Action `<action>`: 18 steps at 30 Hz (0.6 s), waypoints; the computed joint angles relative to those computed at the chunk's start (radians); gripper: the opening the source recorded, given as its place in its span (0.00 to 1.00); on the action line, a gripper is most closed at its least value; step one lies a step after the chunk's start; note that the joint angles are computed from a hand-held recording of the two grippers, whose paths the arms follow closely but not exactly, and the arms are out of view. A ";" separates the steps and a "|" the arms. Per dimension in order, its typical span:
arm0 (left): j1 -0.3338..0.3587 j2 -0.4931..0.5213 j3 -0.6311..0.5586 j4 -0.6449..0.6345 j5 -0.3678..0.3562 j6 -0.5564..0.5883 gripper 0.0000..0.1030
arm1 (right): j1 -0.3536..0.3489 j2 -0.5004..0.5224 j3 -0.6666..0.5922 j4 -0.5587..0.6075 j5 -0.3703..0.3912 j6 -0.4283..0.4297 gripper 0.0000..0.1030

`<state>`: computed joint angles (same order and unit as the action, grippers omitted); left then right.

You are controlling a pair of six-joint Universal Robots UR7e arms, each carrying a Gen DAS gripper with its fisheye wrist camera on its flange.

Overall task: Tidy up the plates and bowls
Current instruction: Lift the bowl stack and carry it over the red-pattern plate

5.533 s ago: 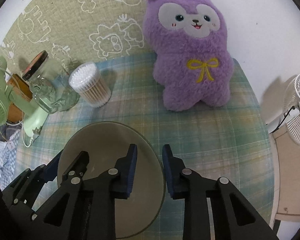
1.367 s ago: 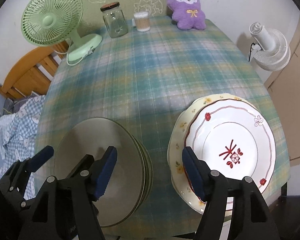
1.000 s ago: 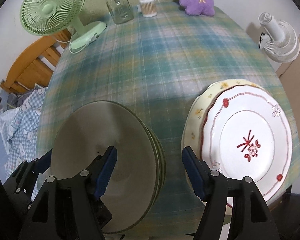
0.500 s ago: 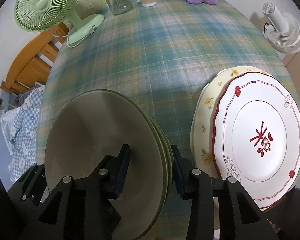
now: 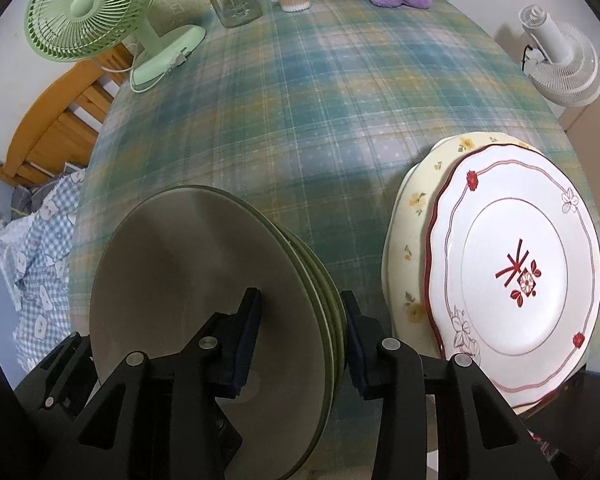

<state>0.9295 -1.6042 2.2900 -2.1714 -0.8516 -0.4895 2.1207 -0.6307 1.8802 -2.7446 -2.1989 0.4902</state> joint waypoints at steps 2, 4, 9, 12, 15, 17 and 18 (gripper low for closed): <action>-0.008 -0.011 -0.001 0.013 0.001 -0.004 0.53 | 0.009 -0.002 -0.003 0.005 -0.007 0.010 0.41; -0.016 -0.022 0.000 0.016 0.002 0.001 0.53 | 0.023 -0.003 -0.007 0.012 -0.021 0.019 0.41; -0.036 -0.048 -0.008 0.037 -0.002 0.010 0.53 | 0.050 -0.019 -0.010 0.029 -0.048 0.051 0.41; -0.051 -0.058 -0.013 0.049 0.002 0.009 0.52 | 0.061 -0.031 -0.006 0.031 -0.056 0.059 0.41; -0.067 -0.059 -0.014 0.057 0.012 0.000 0.52 | 0.066 -0.042 0.001 0.026 -0.058 0.061 0.41; -0.076 -0.057 -0.016 0.061 0.016 -0.005 0.52 | 0.067 -0.053 0.012 0.015 -0.057 0.058 0.41; -0.085 -0.055 -0.016 0.065 0.021 -0.012 0.52 | 0.067 -0.059 0.018 0.010 -0.057 0.056 0.41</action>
